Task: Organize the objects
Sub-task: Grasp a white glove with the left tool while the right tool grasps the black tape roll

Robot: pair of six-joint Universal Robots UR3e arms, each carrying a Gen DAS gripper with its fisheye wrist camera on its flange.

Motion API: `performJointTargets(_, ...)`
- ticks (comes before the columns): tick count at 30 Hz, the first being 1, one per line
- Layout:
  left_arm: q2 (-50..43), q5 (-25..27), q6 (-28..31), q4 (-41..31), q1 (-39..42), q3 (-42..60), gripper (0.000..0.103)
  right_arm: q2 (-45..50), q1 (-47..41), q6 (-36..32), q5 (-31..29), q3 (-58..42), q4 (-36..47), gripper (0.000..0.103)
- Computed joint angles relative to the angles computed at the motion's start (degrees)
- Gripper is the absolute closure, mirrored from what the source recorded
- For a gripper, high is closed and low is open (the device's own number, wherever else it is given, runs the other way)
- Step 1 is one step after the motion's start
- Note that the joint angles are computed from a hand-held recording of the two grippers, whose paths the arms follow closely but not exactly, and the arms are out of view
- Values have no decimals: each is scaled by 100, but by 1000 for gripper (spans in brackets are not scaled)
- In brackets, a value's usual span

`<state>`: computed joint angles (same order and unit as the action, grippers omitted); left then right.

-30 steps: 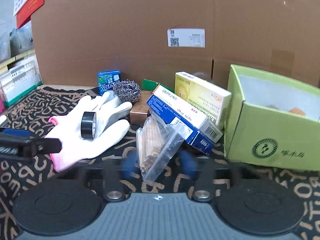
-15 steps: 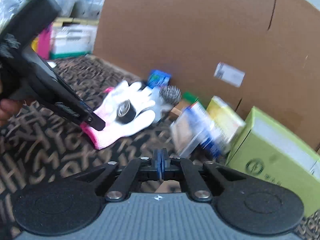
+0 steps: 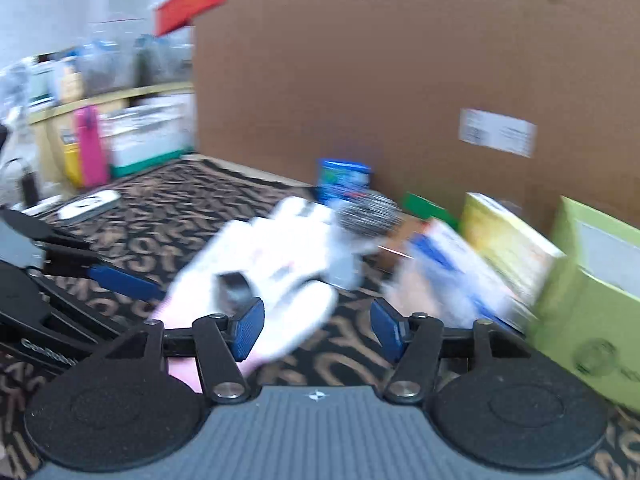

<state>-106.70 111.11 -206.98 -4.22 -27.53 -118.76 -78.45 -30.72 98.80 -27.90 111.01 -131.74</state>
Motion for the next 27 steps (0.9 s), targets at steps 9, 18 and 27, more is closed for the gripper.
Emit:
performJointTargets(9,-310,-127,296,237,57,246,31,510,734,293,-446,-814,708,81)
performJointTargets(18,-1325,-298,552,-553,94,1860,36,-121,-653,-106,-64,-326,1247,81)
performJointTargets(27,-1441,-53,628,-956,-85,2194,44,0,-803,150,-294,-95,684,81)
